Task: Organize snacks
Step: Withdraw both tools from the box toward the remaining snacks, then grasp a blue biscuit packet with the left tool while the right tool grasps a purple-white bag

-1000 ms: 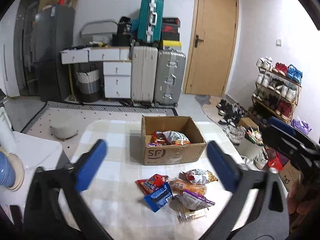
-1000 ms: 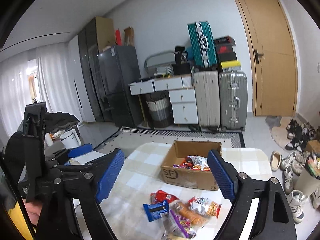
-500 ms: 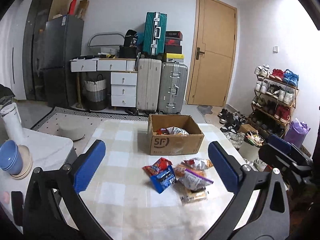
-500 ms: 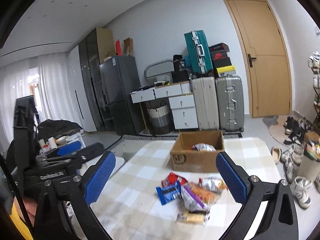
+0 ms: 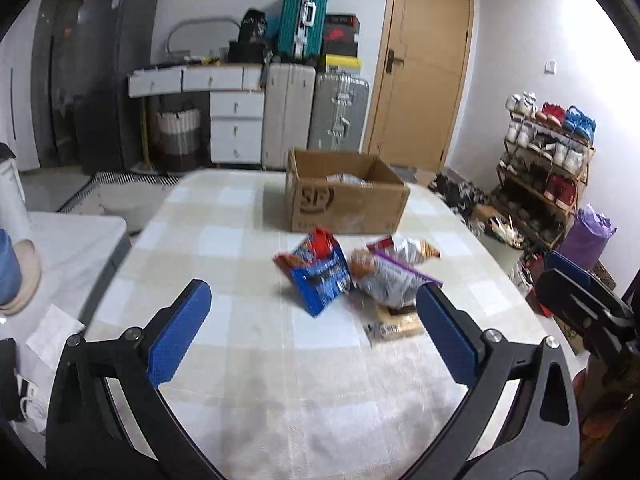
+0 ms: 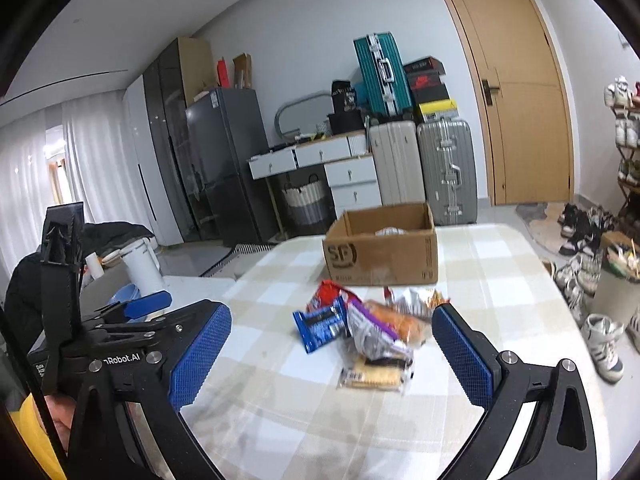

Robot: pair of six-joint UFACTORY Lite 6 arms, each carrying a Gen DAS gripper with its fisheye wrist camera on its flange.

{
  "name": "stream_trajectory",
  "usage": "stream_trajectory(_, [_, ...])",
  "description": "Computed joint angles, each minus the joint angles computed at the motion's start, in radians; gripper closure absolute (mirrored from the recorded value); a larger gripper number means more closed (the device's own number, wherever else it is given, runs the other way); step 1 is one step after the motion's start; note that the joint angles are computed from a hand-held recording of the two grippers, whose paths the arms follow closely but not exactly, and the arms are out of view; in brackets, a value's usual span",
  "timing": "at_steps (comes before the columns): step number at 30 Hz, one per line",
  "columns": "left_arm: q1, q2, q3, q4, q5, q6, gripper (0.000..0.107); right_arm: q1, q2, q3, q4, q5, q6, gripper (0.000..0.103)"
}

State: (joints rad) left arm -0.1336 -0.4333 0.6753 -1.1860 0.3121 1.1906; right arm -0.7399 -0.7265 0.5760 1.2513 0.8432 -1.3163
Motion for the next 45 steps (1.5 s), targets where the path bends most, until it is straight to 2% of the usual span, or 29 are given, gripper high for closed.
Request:
stream_trajectory(2, [-0.055, 0.140, 0.081, -0.124, -0.062, 0.104, 0.005, 0.017, 0.035, -0.016, 0.018, -0.023, -0.023, 0.001])
stream_trajectory(5, [-0.076, 0.254, 0.129, -0.299, -0.081, 0.276, 0.005, 0.032, 0.107, -0.009, 0.044, -0.038, -0.064, 0.001])
stream_trajectory(8, [-0.094, 0.384, 0.219, -0.406, -0.095, 0.366, 0.005, 0.089, 0.174, 0.004, 0.075, -0.107, -0.108, 0.001])
stream_trajectory(14, [-0.095, 0.605, 0.390, -0.417, -0.096, 0.372, 0.005, 0.194, 0.454, 0.138, 0.180, -0.232, -0.239, 0.001])
stream_trajectory(17, [-0.099, 0.720, 0.497, -0.339, -0.104, 0.286, 0.005, 0.240, 0.587, 0.224, 0.173, -0.263, -0.249, 0.003])
stream_trajectory(19, [-0.101, 0.810, 0.587, -0.247, -0.107, 0.186, 0.005, 0.275, 0.683, 0.283, 0.156, -0.290, -0.243, 0.018])
stream_trajectory(20, [-0.099, 0.831, 0.606, -0.232, -0.106, 0.170, 0.005, 0.287, 0.739, 0.318, 0.141, -0.288, -0.234, 0.020])
stream_trajectory(27, [-0.106, 1.055, 0.867, 0.101, -0.092, -0.179, 0.005, 0.366, 0.953, 0.464, 0.112, -0.382, -0.219, 0.021])
stream_trajectory(32, [-0.112, 1.191, 1.028, 0.289, -0.074, -0.381, 0.005, 0.412, 1.076, 0.594, -0.076, -0.425, -0.041, 0.042])
stream_trajectory(33, [-0.111, 1.200, 1.034, 0.299, -0.072, -0.394, 0.005, 0.420, 1.109, 0.623, -0.121, -0.430, 0.008, 0.051])
stream_trajectory(36, [-0.103, 1.230, 1.069, 0.342, -0.062, -0.444, 0.005, 0.400, 1.128, 0.637, -0.089, -0.389, -0.006, 0.051])
stream_trajectory(38, [-0.103, 1.274, 1.126, 0.431, -0.051, -0.537, 0.005, 0.383, 1.132, 0.640, -0.069, -0.363, -0.017, 0.052])
stream_trajectory(41, [-0.105, 1.298, 1.151, 0.440, -0.044, -0.553, 0.005, 0.350, 1.123, 0.616, 0.023, -0.313, -0.103, 0.053])
stream_trajectory(45, [-0.114, 1.378, 1.253, 0.522, 0.006, -0.639, 0.005, 0.265, 1.104, 0.569, 0.147, -0.158, -0.212, 0.053])
